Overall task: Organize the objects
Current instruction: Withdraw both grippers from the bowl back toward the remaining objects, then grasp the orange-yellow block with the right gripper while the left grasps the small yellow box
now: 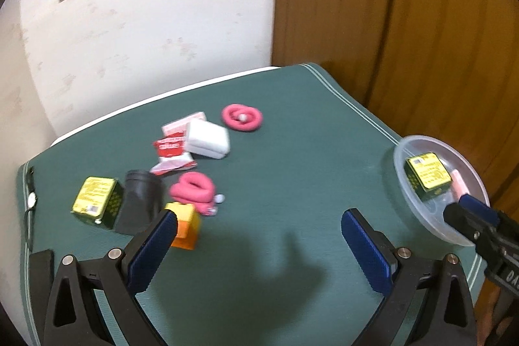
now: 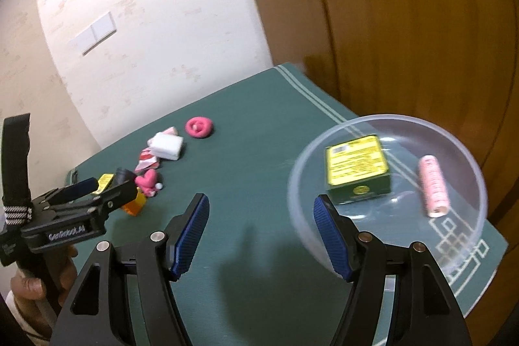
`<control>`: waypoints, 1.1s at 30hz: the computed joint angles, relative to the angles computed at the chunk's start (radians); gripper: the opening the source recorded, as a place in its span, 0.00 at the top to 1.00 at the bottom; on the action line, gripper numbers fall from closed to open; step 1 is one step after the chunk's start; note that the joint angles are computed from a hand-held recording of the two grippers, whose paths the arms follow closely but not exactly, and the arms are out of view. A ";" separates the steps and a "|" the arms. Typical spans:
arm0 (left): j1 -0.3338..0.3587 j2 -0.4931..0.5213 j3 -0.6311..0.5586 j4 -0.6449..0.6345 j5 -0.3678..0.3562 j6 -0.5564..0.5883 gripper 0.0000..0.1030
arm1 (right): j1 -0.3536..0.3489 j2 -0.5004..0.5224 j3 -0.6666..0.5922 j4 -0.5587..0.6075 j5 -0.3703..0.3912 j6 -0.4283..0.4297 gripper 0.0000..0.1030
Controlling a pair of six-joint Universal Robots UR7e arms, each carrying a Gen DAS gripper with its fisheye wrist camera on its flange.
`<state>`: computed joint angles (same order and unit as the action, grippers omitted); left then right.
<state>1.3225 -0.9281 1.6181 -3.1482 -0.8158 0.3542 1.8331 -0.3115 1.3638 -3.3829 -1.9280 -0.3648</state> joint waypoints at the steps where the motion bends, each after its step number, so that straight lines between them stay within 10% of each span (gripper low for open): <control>1: 0.003 -0.004 0.000 0.000 0.002 -0.004 0.00 | 0.004 0.007 -0.007 0.012 0.005 -0.003 0.34; 18: 0.066 -0.051 -0.075 -0.042 0.148 0.027 0.00 | 0.035 0.097 -0.156 0.218 0.063 -0.014 0.33; 33: 0.166 -0.035 -0.222 0.116 0.139 -0.118 0.00 | 0.068 0.265 -0.472 0.582 0.140 0.002 0.33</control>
<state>1.4889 -0.9635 1.3966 -3.0323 -0.6765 0.2361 1.9014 -0.0462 0.8913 -2.8008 -1.7884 -0.3624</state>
